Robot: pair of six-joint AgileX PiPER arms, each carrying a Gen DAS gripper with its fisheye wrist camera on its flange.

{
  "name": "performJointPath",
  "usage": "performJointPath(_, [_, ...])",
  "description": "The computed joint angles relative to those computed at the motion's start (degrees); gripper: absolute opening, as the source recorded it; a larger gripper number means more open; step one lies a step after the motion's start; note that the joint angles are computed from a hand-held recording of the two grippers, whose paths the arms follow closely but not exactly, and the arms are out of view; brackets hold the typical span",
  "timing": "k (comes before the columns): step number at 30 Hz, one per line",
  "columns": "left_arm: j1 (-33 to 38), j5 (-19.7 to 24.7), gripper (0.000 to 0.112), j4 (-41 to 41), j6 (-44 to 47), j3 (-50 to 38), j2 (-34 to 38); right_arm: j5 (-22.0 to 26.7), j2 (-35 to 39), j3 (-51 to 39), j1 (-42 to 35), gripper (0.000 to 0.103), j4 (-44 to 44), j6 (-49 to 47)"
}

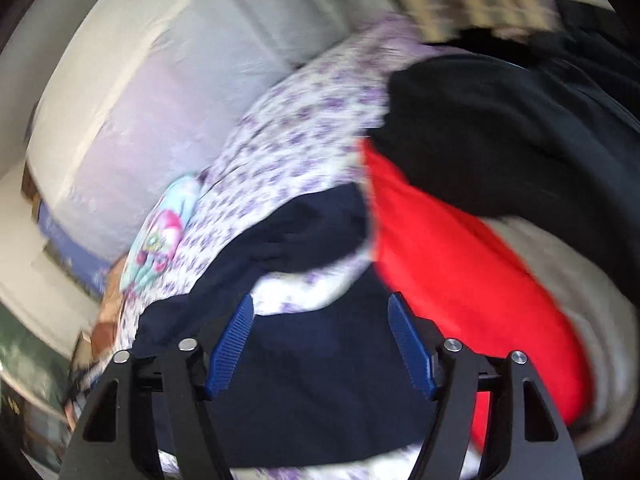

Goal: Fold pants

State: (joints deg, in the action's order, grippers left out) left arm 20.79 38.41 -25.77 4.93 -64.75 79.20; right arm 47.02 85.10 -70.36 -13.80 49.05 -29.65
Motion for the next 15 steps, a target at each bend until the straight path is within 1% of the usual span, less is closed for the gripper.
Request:
performJointPath(1, [-3.40,0.10,0.061,2.78,-1.66,-3.94,3.72,-0.57,1.97,-2.57,2.89,0.077,-1.45,0.92])
performJointPath(3, [-7.53,0.85,0.064,8.28,-6.61,-11.23,10.21,-0.95,6.54,-8.57,6.80,0.078,-5.34,5.21])
performJointPath(4, [-8.36,1.65,0.065,9.90,-8.29,-15.54,13.80,0.44,9.15,-12.35,7.48,0.078,-6.13,7.14])
performJointPath(5, [-8.43,2.03,0.065,11.07,-9.40,-17.94,15.70,1.55,10.03,-13.98,7.69,0.078,-6.27,8.34])
performJointPath(7, [-7.29,3.69,0.065,14.51,-12.64,-24.65,21.24,3.16,13.68,-17.95,7.18,0.078,-5.69,9.51])
performJointPath(8, [-6.10,5.28,0.065,15.14,-13.04,-28.22,24.18,3.54,15.03,-19.55,7.17,0.078,-5.94,10.72])
performJointPath(10, [-2.69,9.24,0.065,13.23,-11.58,-35.37,30.41,3.84,17.37,-21.65,6.76,0.078,-5.42,12.77])
performJointPath(11, [-1.52,9.67,0.065,12.41,-10.80,-36.40,31.67,4.49,18.31,-22.30,6.02,0.078,-4.44,13.22])
performJointPath(13, [-0.50,10.81,0.065,13.09,-10.04,-40.34,35.35,4.10,20.09,-22.43,6.04,0.078,-3.15,14.02])
performJointPath(15, [-0.76,10.45,0.065,14.01,-9.20,-42.13,37.60,3.39,21.54,-22.72,6.73,0.079,-3.78,14.65])
